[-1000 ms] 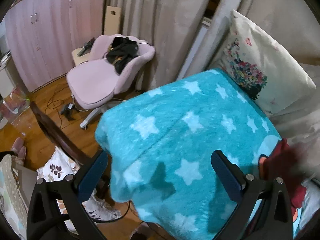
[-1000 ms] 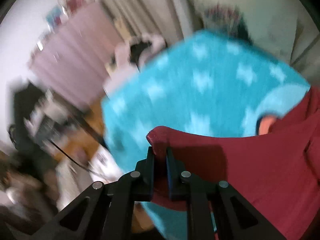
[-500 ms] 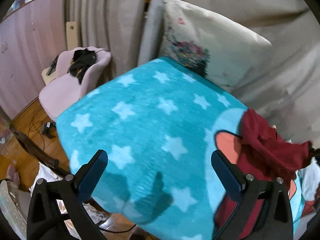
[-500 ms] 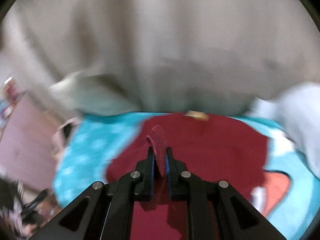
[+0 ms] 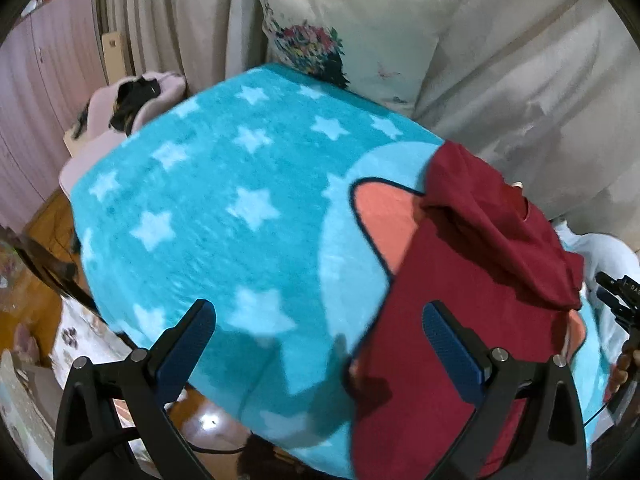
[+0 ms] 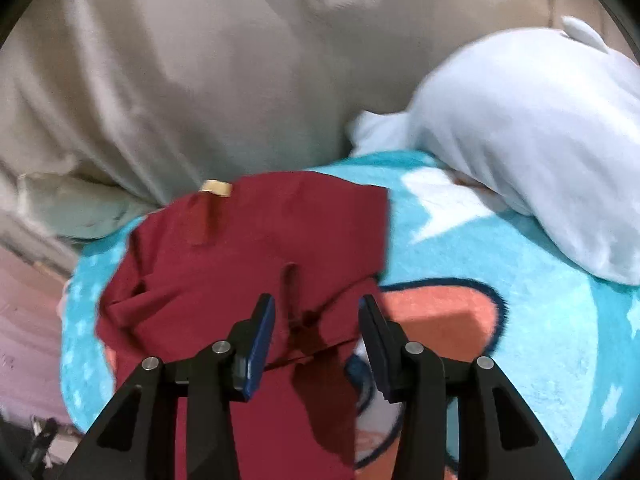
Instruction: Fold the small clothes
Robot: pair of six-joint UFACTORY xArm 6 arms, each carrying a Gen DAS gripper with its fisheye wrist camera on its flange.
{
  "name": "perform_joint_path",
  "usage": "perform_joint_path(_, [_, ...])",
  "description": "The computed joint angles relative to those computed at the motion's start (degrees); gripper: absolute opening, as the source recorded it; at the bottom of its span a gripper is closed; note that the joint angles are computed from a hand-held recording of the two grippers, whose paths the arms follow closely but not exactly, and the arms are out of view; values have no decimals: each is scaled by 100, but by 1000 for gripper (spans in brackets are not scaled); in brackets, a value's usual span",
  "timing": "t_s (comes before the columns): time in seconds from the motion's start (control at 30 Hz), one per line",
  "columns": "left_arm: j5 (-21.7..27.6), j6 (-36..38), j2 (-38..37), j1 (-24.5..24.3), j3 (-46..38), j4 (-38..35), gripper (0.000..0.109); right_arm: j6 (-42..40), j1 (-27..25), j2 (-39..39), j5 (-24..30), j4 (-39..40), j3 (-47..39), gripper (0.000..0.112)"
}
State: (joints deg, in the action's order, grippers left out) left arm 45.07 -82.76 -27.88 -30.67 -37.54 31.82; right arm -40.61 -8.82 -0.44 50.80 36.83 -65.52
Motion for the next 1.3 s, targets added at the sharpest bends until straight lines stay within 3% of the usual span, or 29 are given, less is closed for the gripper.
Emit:
perform_joint_path(0.2, [-259, 1, 555, 24, -472, 62, 103, -645, 413, 191, 1391, 505, -702, 48])
perform_joint_path(0.33, [-904, 583, 1280, 338, -993, 117, 103, -383, 989, 866, 2023, 726, -1341, 48])
perform_joint_path(0.6, [-2264, 1995, 3165, 1087, -2242, -291, 102, 871, 2319, 2686, 1662, -500, -3083, 49])
perform_joint_path(0.7, [-2364, 3164, 3666, 1229, -2597, -1249, 88, 841, 2517, 3181, 2018, -633, -3664, 49])
perform_joint_path(0.73, [-2396, 3489, 3727, 1260, -2603, -1562, 85, 823, 2554, 3258, 2149, -631, -3773, 41])
perform_joint_path(0.77, [-2472, 3731, 3766, 1297, -2566, -1822, 85, 805, 2582, 3369, 2336, -613, -3950, 12])
perform_joint_path(0.8, [-2513, 3818, 3793, 1326, -2542, -1925, 85, 804, 2613, 3494, 2572, -579, -4169, 8])
perform_joint_path(0.9, [-2531, 3976, 3896, 1383, -2537, -2040, 85, 805, 2785, 3605, 2467, -631, -4484, 7])
perform_joint_path(1.03, [-2601, 4292, 3936, 1401, -2507, -2294, 85, 1259, 3113, 4008, 1895, -970, -5058, 7])
perform_joint_path(1.1, [-2638, 4413, 3885, 1401, -2434, -2348, 85, 1248, 3340, 3916, 1169, -1434, -4682, 8])
perform_joint_path(1.2, [-2721, 4759, 3663, 1388, -2174, -2649, 85, 1256, 3287, 3818, 1136, -1358, -4468, 15])
perform_joint_path(1.3, [-2784, 5057, 3332, 1379, -1832, -2997, 85, 1080, 2889, 3000, 749, -890, -3555, 30])
